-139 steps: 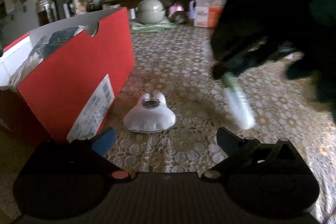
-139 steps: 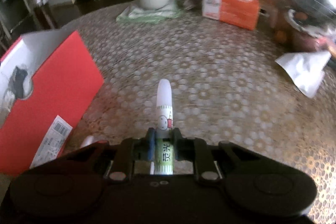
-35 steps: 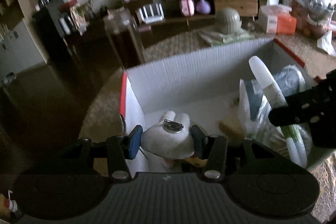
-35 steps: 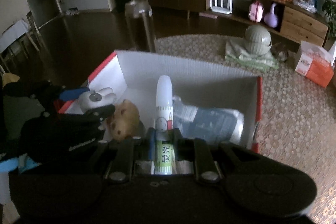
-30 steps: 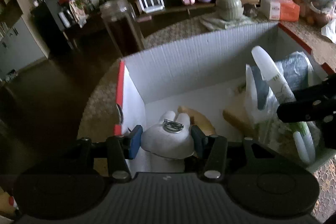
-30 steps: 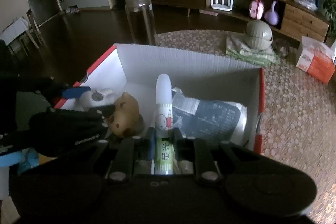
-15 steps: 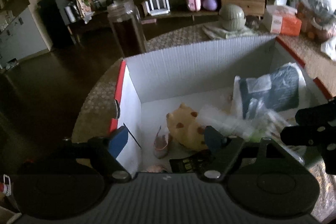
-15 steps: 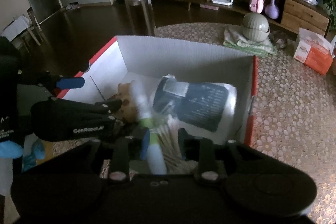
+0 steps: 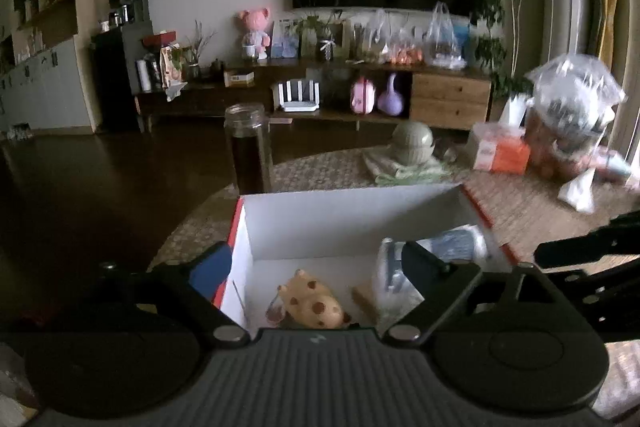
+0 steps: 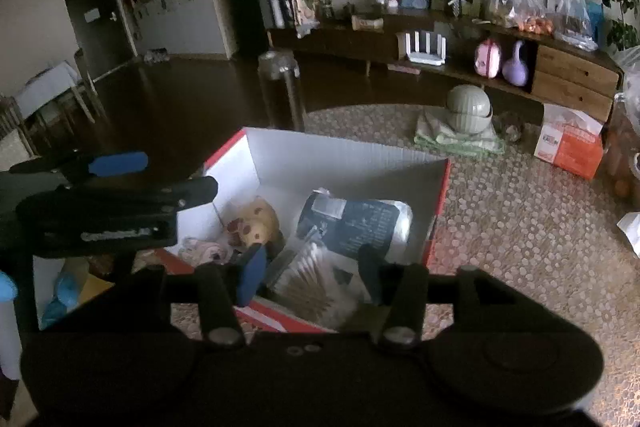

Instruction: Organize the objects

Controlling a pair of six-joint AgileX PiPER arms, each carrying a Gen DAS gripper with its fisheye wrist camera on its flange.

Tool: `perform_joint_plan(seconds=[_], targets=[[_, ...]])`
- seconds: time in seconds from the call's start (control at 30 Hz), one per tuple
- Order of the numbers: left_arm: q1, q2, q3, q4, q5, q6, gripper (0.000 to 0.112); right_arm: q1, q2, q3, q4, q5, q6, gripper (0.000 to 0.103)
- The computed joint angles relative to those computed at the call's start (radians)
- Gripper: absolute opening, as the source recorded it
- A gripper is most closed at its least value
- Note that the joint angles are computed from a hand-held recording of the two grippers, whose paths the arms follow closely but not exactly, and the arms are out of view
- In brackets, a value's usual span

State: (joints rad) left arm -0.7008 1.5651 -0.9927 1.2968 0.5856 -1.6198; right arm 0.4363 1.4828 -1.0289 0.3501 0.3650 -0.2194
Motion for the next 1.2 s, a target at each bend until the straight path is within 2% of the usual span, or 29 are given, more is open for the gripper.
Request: perform_joint_plan(seconds=[0.17,0.2,0.27,0.37,0.57,0.63,0.7,0.77,0.93,1.2], targets=[[-0.055,-0.052,0.032,-0.001,0.035,-0.057,0.093,-0.025,-0.08,0.077,0.136,-0.02,-0.153,0.057],[-0.064,-0.061,0.04,0.001,0.042,-0.069,0.097,-0.026,-0.094,0.092,0.15,-0.025,-0.171,0.059],[-0.096,-0.071,0.053,0.014,0.081,-0.102,0.103,-0.02,-0.127,0.125,0.143,-0.047,-0.169,0.064],[-0.154,-0.072,0.063,0.031,0.166,-0.135,0.103,-0.012,-0.174,0.177,0.115,-0.087,-0.145,0.067],[-0.253,-0.062,0.071,0.031,0.295,-0.17,0.103,-0.08,-0.261,0.273,0.443,-0.08,-0.468,0.088],[-0.276,-0.054,0.068,0.02,0.309,-0.167,0.103,-0.114,-0.299,0.32,0.609,-0.07,-0.643,0.098],[-0.292,-0.054,0.076,0.018,0.307,-0.188,0.103,-0.145,-0.337,0.354,0.693,-0.05,-0.741,0.102],[-0.31,-0.055,0.083,0.013,0.3,-0.205,0.103,-0.193,-0.371,0.382,0.779,-0.007,-0.84,0.103],[-0.393,0.01,0.029,-0.022,0.439,-0.175,0.103,-0.309,-0.406,0.411,0.854,0.106,-0.923,0.103],[-0.425,-0.015,0.058,-0.046,0.376,-0.232,0.103,-0.388,-0.422,0.459,0.894,0.164,-0.981,0.103]])
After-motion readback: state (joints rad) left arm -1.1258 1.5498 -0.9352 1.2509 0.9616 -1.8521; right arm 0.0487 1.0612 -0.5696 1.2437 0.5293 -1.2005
